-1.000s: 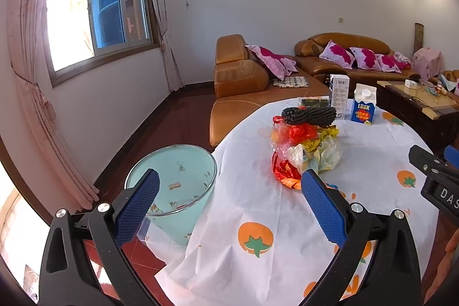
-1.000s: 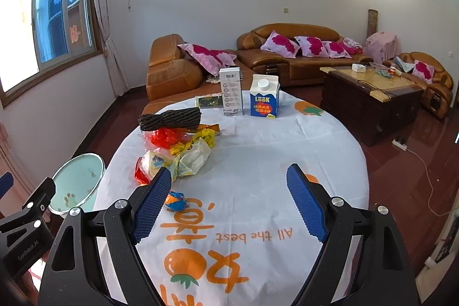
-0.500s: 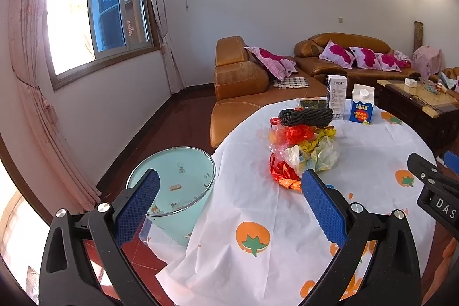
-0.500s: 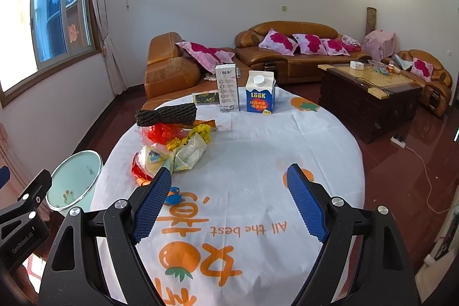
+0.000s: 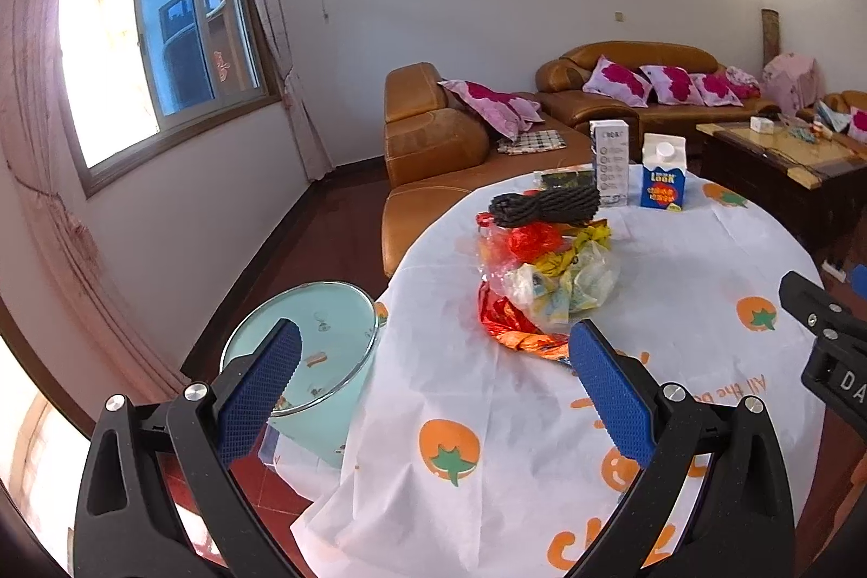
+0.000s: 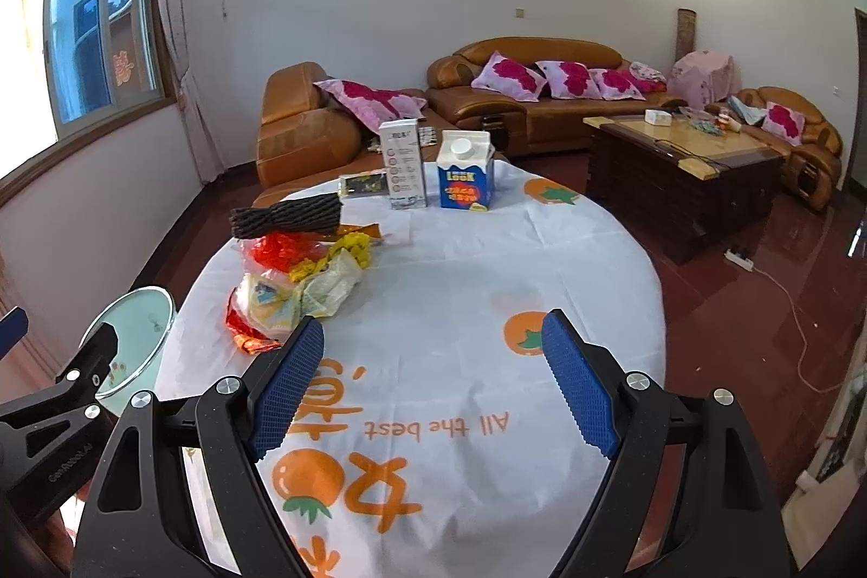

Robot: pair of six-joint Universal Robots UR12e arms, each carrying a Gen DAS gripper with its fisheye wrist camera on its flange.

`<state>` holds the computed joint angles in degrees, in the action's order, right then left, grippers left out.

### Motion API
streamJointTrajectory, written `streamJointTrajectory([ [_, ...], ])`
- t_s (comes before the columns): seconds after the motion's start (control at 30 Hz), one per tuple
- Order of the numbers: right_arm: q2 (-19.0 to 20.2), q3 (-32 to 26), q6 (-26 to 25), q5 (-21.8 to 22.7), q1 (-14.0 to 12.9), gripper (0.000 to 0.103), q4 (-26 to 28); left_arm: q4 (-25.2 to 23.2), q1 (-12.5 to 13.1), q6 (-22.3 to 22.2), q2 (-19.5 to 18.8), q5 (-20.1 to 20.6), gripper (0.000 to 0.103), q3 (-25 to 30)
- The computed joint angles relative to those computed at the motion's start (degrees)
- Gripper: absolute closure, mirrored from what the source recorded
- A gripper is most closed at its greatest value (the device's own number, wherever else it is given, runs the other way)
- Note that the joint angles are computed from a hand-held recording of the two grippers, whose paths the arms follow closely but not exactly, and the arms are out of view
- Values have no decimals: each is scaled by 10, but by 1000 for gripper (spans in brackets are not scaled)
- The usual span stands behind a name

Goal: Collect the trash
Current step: 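Move both open tools back toward the remaining trash pile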

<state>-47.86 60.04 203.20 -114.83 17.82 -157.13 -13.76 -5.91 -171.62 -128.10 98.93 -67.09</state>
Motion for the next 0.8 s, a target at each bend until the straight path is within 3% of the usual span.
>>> streamJointTrajectory([
  [0.8, 7, -7, 4, -7, -3, 21, 19, -27, -4, 10, -19, -3, 6, 26],
])
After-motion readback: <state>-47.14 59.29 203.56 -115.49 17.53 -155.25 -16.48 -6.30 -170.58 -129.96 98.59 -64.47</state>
